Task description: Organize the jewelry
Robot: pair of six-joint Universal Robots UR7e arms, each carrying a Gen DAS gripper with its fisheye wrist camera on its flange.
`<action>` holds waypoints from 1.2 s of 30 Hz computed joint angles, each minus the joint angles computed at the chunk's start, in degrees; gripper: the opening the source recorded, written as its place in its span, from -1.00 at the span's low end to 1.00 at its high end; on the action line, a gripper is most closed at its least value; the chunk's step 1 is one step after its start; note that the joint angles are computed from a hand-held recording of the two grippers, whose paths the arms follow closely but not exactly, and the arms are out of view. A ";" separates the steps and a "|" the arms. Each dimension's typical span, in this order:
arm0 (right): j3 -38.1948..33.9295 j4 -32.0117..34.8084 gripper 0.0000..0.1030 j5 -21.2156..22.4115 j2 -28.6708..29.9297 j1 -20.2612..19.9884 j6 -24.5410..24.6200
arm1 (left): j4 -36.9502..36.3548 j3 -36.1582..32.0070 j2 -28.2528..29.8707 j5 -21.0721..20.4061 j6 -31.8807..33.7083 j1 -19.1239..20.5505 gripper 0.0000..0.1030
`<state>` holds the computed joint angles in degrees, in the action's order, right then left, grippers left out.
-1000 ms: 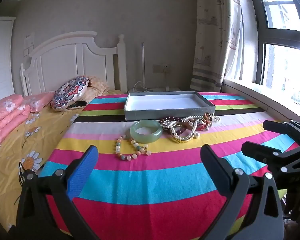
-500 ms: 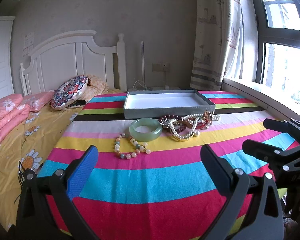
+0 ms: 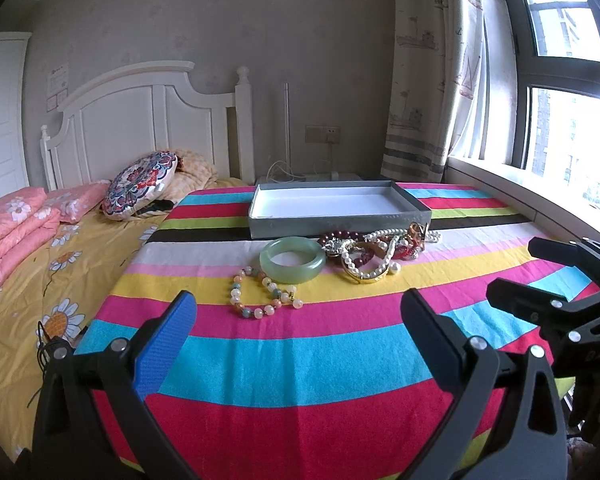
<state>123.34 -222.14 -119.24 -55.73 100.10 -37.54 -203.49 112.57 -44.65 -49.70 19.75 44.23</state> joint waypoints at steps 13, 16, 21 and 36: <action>0.38 -0.84 0.91 0.17 0.13 0.27 0.34 | -0.21 0.08 0.18 -0.15 -0.39 0.06 0.96; 0.49 -2.85 0.91 0.90 0.65 0.26 -0.90 | -0.58 0.05 0.27 -0.10 0.33 0.15 0.96; 0.20 -4.28 0.91 1.85 1.32 -0.04 -1.90 | -0.46 -0.47 0.15 -0.29 0.94 0.41 0.96; -6.96 23.23 0.91 4.15 -2.64 -3.90 8.65 | 29.00 -15.81 2.30 3.63 -5.54 7.05 0.95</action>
